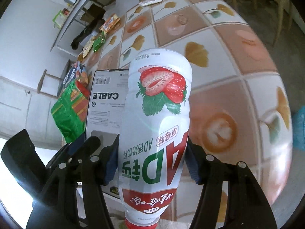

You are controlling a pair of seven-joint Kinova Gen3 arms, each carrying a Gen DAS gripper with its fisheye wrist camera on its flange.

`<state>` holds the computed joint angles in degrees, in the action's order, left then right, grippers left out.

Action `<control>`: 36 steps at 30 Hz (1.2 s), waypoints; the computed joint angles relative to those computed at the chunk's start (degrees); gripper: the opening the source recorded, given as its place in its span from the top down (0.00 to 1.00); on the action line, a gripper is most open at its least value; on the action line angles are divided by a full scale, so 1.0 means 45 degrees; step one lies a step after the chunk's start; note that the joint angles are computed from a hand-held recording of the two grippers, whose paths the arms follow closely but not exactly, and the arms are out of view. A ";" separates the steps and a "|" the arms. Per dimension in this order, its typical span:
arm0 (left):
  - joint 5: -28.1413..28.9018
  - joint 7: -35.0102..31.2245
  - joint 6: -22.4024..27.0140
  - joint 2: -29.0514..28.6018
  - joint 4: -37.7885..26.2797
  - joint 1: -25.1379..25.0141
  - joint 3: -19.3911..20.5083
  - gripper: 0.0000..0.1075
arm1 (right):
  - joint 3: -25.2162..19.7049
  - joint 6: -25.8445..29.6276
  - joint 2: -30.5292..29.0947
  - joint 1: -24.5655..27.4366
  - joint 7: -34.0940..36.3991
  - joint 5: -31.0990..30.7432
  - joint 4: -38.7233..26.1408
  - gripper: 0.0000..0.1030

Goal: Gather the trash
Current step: 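Lift the CABLE box and AD bottle with both grippers and carry them to the wastebasket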

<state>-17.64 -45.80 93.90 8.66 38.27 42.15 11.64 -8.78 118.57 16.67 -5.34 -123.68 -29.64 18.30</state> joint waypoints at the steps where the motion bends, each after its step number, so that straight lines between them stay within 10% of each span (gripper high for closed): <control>1: 0.0004 0.0174 0.0034 -0.0039 0.0051 0.0050 -0.0013 0.60 | 0.0061 -0.0267 -0.0326 0.0136 0.0149 0.0075 0.0502 0.42; 7: -0.0763 0.0494 0.0558 0.0030 -0.0458 0.0604 0.0110 0.37 | 0.0496 -0.0997 -0.1146 0.0669 0.0574 -0.0075 0.1871 0.42; 15: -0.1141 0.0904 0.1013 0.0078 -0.1053 0.1168 -0.0145 0.31 | 0.0788 -0.1181 -0.1225 0.0859 0.0952 0.0284 0.1841 0.42; 27: 0.2311 0.1675 -0.1389 -0.1631 0.1706 -0.1873 0.0309 0.25 | 0.1276 -0.2618 -0.2083 0.1895 0.1217 -0.1131 0.4284 0.41; 36: -0.0867 0.0702 0.1537 0.1099 -0.2231 0.0624 0.0381 0.22 | 0.1539 -0.2755 -0.2124 0.2135 0.1763 -0.1816 0.4696 0.40</control>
